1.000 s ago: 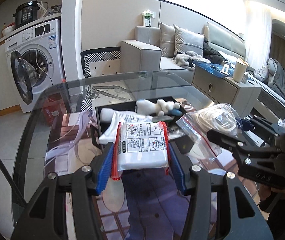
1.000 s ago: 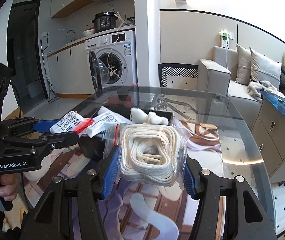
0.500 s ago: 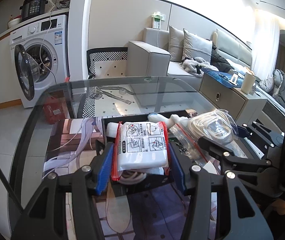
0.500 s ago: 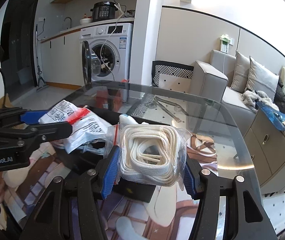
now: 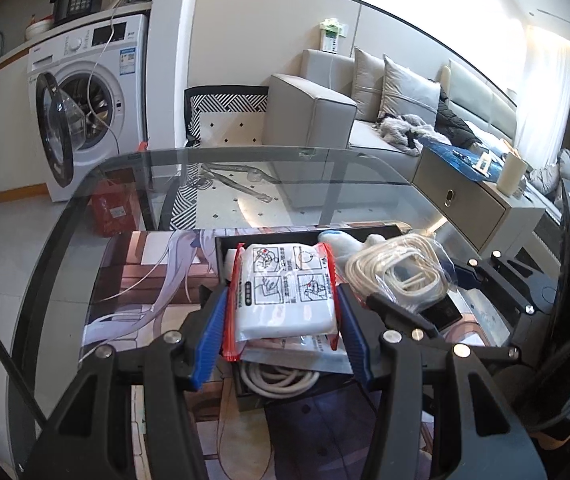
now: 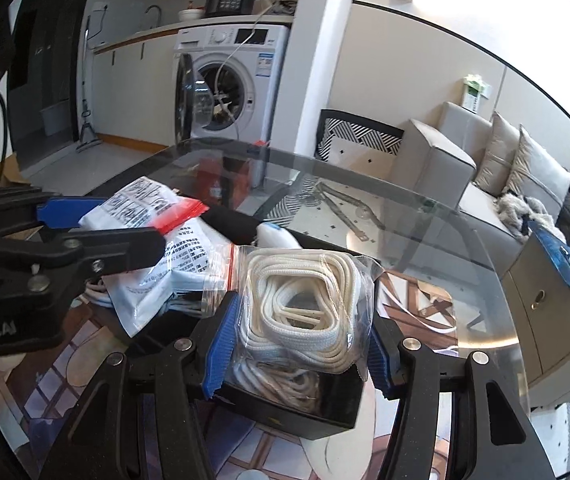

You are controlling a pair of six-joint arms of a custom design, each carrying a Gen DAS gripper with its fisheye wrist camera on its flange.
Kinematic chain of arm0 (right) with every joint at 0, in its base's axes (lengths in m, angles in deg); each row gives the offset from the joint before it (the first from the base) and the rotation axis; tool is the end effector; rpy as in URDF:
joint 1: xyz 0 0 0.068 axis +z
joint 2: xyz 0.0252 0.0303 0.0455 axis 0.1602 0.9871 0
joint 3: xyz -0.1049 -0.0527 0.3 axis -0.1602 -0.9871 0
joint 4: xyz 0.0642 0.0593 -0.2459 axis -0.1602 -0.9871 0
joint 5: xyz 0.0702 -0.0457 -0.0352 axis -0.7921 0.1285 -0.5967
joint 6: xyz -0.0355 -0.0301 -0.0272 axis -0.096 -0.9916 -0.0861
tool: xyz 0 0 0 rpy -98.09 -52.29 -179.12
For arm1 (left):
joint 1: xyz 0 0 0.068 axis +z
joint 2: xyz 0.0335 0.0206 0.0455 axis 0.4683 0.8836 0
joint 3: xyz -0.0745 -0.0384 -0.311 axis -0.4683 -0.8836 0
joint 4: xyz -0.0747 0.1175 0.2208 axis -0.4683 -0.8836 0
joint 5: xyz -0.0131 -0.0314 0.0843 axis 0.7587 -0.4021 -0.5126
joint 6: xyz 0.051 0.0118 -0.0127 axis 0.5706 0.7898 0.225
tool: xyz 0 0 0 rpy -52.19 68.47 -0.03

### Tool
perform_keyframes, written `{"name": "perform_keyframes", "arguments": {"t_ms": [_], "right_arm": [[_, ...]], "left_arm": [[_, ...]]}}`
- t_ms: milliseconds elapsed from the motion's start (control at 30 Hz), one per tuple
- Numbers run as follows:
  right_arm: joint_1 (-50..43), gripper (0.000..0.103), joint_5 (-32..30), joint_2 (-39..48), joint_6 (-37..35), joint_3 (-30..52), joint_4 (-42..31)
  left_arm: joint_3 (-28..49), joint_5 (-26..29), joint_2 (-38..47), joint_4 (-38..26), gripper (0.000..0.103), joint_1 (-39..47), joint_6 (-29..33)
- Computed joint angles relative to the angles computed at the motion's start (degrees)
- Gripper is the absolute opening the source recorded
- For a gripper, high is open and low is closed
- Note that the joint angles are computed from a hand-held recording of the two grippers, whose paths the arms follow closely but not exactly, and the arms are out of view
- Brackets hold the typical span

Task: Organize soft objects
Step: 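Carry the packet and rope coil over the box and lower them in, then open both grippers to release the packet and rope coil into the box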

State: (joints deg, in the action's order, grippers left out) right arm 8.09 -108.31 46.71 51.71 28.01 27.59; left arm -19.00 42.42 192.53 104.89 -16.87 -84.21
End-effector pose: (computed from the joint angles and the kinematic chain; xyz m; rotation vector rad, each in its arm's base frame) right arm 0.2215 0.0104 0.0637 -0.9024 2.0792 0.1474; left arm 0.1498 -0.1219 0.0786 -0.2224 2.2351 -0.1377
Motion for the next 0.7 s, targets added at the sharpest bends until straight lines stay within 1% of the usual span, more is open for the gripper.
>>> {"name": "perform_keyframes", "arguments": {"t_ms": [100,167,233,267,300,400,467,600,700], "right_arm": [[0.0,0.059,-0.6,-0.8,-0.5,1.0,-3.1],[-0.7,0.063,-1.6,-1.1,-0.8,1.6,-4.6],[-1.6,0.077,-2.8,-1.8,-1.5,2.3,-7.4],[-2.4,0.080,-3.8,-1.7,-1.6,1.9,-6.4],[-3.3,0.086,-4.8,-1.7,-2.2,1.1,-5.3],[-5.6,0.089,-6.5,-1.2,-3.9,-1.2,-1.4],[-7.4,0.090,-7.8,-1.9,-4.7,-1.2,-2.5],[-11.3,0.093,-9.8,-2.7,-6.1,-1.2,-4.2],[-13.6,0.094,-11.3,-3.1,-7.1,-1.1,-5.3]], "left_arm": [[-0.1,0.3,0.6,1.0,0.053,0.6,0.5],[0.1,0.5,0.9,1.2,0.052,0.8,0.7],[0.3,0.7,1.0,0.8,0.053,0.9,0.8],[0.5,0.8,1.1,0.8,0.053,1.0,0.9],[0.6,0.9,1.4,0.7,0.053,1.0,1.0],[0.8,1.3,1.9,0.9,0.053,1.5,1.3],[1.2,1.7,2.6,0.9,0.053,1.6,1.6],[2.9,0.4,3.6,-0.5,0.053,0.8,2.1],[3.7,-0.3,4.8,-0.5,0.056,0.5,2.5]]}}
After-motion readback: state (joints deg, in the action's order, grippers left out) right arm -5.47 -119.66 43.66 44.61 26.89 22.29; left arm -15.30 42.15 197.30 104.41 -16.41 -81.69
